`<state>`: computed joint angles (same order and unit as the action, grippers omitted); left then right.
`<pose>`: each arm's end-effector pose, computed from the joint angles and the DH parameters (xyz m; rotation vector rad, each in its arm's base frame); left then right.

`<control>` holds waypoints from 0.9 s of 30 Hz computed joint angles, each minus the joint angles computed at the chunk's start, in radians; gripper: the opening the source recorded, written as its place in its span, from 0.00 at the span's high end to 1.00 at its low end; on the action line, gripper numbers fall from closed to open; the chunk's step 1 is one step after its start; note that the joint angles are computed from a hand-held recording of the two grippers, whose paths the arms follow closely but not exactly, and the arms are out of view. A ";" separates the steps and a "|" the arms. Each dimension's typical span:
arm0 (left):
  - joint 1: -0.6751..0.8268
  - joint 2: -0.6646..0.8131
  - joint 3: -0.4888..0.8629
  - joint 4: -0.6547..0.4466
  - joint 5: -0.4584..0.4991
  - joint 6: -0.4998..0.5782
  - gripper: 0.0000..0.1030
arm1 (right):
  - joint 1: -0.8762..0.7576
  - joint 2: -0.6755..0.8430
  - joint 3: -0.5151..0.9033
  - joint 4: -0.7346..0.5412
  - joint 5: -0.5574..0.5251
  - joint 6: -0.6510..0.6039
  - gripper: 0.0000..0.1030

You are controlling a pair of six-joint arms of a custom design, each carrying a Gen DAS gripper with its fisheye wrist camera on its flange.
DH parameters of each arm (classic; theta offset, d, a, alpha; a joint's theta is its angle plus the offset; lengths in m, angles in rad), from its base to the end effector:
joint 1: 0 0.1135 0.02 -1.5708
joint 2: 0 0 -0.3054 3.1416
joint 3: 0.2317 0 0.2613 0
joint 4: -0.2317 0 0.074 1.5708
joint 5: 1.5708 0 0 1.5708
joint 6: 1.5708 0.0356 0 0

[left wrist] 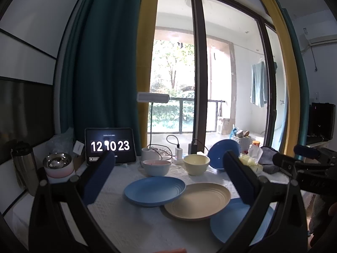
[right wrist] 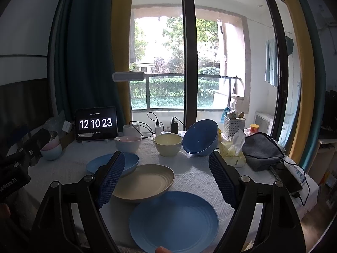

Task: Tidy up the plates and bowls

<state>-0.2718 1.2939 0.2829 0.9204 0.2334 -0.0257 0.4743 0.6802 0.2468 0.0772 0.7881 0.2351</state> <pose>0.2199 -0.0698 0.2138 0.3816 1.6318 -0.4187 0.1285 0.0376 0.2187 0.2941 1.8032 -0.2608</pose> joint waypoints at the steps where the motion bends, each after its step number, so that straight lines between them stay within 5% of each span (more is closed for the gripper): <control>1: 0.002 0.000 -0.001 0.002 0.003 0.000 0.00 | -0.002 0.003 0.001 0.000 -0.002 0.002 0.18; 27: -0.016 0.027 0.011 -0.010 -0.016 0.005 0.00 | -0.083 0.042 -0.008 0.040 -0.075 -0.009 0.18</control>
<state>-0.2882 1.3213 0.2943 0.9101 0.2173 -0.0204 0.3912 0.7225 0.2388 0.1174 0.7127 0.2259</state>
